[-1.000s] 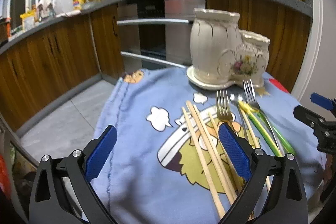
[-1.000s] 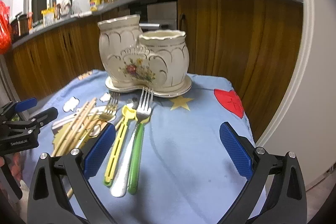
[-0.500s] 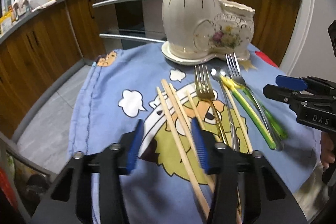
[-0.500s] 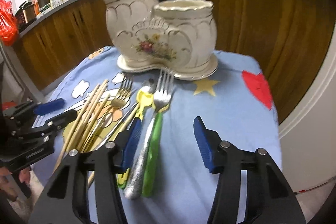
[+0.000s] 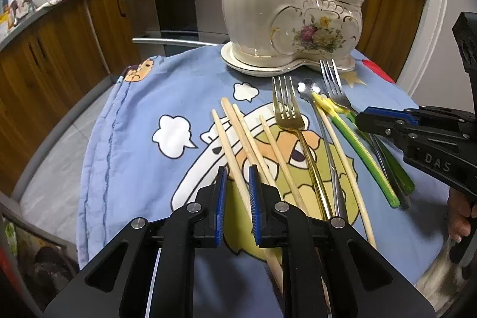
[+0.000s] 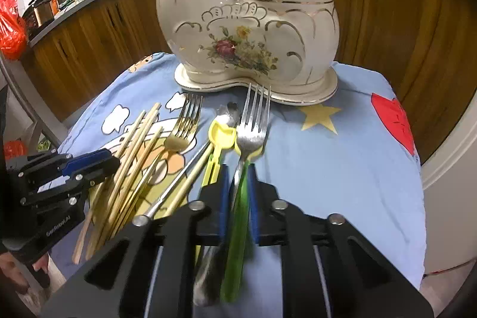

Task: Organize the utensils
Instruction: 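Close the left tool on a wooden chopstick while the right tool grasps a silver fork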

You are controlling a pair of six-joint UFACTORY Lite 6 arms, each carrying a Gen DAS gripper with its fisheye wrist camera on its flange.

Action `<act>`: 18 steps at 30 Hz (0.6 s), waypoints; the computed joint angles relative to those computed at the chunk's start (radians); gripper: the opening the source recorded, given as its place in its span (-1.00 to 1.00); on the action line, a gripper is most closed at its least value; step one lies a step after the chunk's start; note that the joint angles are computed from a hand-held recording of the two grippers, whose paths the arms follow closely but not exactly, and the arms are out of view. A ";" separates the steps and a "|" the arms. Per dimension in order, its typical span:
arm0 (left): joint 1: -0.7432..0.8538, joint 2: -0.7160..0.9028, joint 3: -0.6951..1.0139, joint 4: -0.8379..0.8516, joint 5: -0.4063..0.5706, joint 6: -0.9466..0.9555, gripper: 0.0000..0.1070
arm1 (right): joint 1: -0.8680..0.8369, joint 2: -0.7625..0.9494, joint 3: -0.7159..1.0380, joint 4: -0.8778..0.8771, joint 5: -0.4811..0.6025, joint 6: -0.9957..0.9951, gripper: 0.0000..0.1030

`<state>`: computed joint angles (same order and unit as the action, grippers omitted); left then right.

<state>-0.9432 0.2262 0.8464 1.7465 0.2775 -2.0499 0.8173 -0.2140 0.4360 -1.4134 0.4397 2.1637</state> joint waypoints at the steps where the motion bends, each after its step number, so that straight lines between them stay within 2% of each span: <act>1: 0.004 0.008 0.011 -0.014 -0.005 0.019 -0.70 | -0.010 0.005 0.003 -0.011 -0.005 0.009 -0.82; 8: 0.018 0.046 0.048 0.036 -0.006 -0.023 -0.72 | 0.003 0.014 -0.001 -0.077 0.017 0.081 -0.87; 9: 0.019 0.046 0.044 0.054 -0.001 -0.043 -0.82 | 0.003 0.001 -0.012 -0.095 0.012 0.104 -0.87; 10: 0.020 0.043 0.038 0.068 0.005 -0.060 -0.84 | 0.011 -0.013 -0.022 -0.105 0.018 0.121 -0.88; 13: 0.050 0.011 -0.004 0.243 -0.030 -0.245 -0.88 | 0.049 -0.081 -0.053 -0.068 0.058 0.104 -0.89; 18: 0.057 -0.046 -0.065 0.450 -0.021 -0.453 -0.88 | 0.122 -0.211 -0.114 0.021 0.107 0.041 -0.89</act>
<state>-0.8866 0.1805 0.7811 2.1961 0.2565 -2.5029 0.9389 -0.4253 0.3224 -1.3921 0.5472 2.2050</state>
